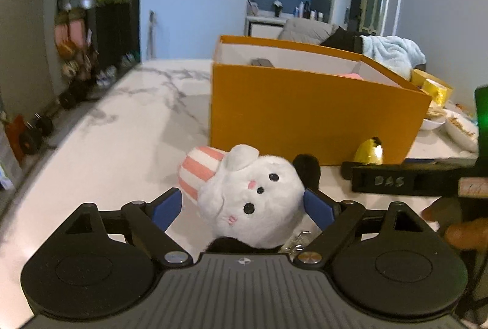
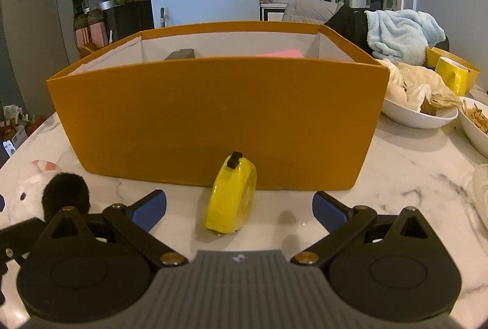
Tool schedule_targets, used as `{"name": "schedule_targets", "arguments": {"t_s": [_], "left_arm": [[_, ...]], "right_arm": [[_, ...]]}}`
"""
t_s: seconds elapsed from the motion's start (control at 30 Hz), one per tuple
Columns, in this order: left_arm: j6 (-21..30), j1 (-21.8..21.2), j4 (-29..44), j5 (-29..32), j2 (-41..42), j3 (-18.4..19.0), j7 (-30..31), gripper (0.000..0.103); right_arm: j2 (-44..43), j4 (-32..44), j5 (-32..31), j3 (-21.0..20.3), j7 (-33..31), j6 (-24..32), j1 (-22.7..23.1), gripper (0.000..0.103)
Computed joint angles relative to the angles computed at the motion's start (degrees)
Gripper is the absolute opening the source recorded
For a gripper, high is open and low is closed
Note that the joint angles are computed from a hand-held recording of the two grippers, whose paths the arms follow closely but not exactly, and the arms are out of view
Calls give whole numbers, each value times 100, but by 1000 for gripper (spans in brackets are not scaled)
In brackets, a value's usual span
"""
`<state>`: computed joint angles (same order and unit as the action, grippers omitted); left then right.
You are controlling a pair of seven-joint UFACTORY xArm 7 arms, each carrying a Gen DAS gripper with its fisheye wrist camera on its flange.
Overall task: Organize objects
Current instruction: 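Grasp the white plush toy with the left tool while the right grasps the yellow tape measure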
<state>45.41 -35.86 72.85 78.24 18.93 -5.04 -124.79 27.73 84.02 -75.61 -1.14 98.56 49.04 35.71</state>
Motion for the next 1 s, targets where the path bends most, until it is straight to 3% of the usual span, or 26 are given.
{"name": "schedule_targets", "arguments": {"t_s": [0.13, 0.4, 0.57, 0.7, 0.87, 1.0], "left_arm": [[-774, 266, 140, -35, 114, 104, -266, 103], [-1132, 368, 296, 165, 244, 323, -318, 103], [-986, 322, 474, -146, 404, 343, 35, 103], [-589, 166, 738, -544, 627, 364, 591, 103], [-462, 8, 880, -769, 787, 494, 793, 100], [-354, -57, 974, -904, 867, 570, 993, 94]], "right_arm": [[27, 31, 75, -13, 23, -20, -32, 102], [44, 8, 176, -33, -14, -81, -82, 102], [154, 112, 148, -94, 32, -145, -75, 102], [251, 161, 152, -138, 80, -205, -71, 102], [343, 225, 176, -186, 47, -233, -48, 101], [350, 228, 125, -233, 85, -200, -8, 93]]}}
